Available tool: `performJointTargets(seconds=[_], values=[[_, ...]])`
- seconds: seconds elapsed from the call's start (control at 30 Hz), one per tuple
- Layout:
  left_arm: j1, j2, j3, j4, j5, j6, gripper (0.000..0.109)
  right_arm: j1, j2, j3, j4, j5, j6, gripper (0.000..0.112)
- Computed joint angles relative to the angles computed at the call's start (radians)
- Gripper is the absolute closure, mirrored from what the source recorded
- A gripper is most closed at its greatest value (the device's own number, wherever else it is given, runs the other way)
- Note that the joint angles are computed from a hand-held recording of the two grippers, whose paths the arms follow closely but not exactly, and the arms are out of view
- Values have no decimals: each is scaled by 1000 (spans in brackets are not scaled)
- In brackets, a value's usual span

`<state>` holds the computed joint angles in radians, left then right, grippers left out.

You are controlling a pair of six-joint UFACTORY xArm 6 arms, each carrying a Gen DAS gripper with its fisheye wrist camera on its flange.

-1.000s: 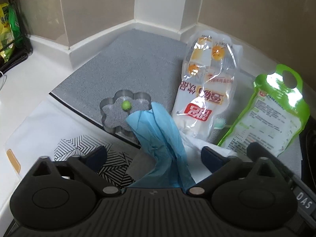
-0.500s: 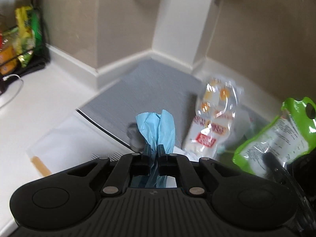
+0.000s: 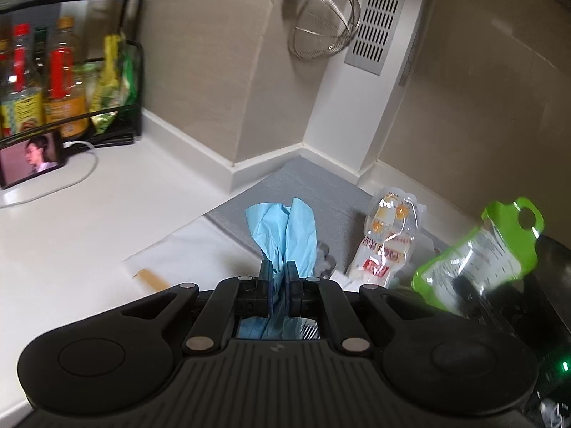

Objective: Collect trash
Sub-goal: 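Carry the pouch and glove off the counter down over the bin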

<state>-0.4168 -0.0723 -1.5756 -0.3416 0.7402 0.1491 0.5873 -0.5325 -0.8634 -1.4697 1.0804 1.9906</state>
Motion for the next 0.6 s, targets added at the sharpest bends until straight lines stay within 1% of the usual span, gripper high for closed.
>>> performJointTargets(seconds=[0.07,0.23,0.33,0.43,0.5,0.6], values=[[25,-71,80,-18,-8,24,103,10,3,2,-22,5,-14,99],[125,-226,237,-58,43,74,103,30,9,10,-98,4,-25,99],[190,-306,322,-56,57,118,103,79,17,-16,-54,73,-48,99],[253,-355,373,-75,94,171,103,175,-2,-24,-62,148,-55,99],[292,-381,396,-100,126,196,103,267,0,-38,-92,228,-79,99],[329,-426,442,-115,140,227,103,407,16,-64,-131,325,-133,99]])
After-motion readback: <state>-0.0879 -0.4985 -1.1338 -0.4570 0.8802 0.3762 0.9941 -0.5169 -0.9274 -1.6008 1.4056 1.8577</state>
